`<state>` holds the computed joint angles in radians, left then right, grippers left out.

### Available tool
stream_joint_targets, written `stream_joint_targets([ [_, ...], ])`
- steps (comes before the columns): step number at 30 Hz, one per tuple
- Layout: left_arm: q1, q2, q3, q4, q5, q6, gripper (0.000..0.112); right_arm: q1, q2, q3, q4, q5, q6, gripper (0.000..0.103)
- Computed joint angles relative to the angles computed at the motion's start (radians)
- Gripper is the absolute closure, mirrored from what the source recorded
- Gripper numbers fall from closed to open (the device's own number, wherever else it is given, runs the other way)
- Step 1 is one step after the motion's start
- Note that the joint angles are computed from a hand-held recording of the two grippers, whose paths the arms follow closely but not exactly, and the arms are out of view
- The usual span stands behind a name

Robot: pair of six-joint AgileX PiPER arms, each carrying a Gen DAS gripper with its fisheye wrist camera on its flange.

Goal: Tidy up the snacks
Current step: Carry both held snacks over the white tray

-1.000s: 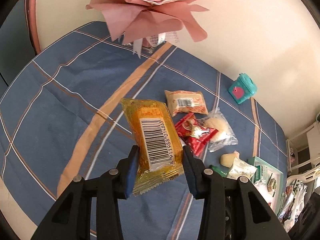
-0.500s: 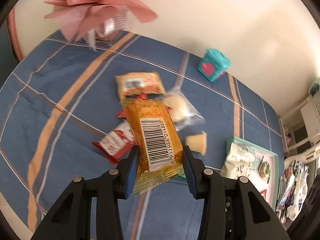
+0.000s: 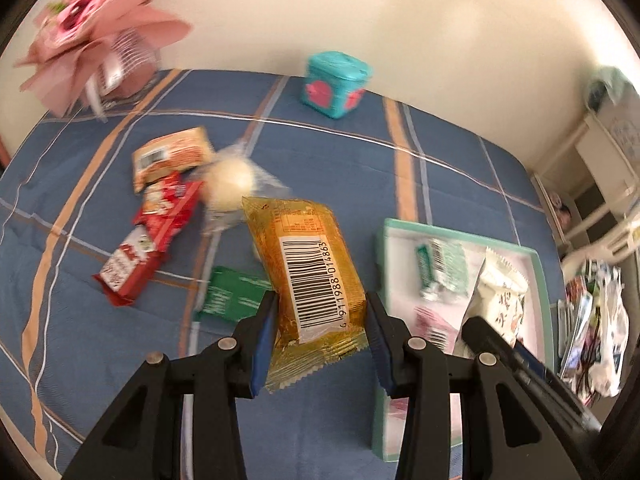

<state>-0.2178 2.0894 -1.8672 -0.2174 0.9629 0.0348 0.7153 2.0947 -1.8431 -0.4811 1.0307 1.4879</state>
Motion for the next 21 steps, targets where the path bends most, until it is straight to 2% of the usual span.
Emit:
stream_joint_targets([
  [3, -0.055, -0.014, 0.021, 0.015, -0.015, -0.001, 0.068, -0.017, -0.085, 0.137, -0.025, -0.034, 0.067, 0.049],
  [11, -0.207, -0.037, 0.057, 0.071, -0.053, 0.003, 0.068, -0.059, -0.241, 0.376, -0.076, -0.048, 0.179, 0.049],
  [21, -0.302, 0.006, 0.025, 0.095, -0.066, 0.006, 0.068, -0.104, -0.339, 0.543, -0.118, -0.064, 0.245, 0.049],
])
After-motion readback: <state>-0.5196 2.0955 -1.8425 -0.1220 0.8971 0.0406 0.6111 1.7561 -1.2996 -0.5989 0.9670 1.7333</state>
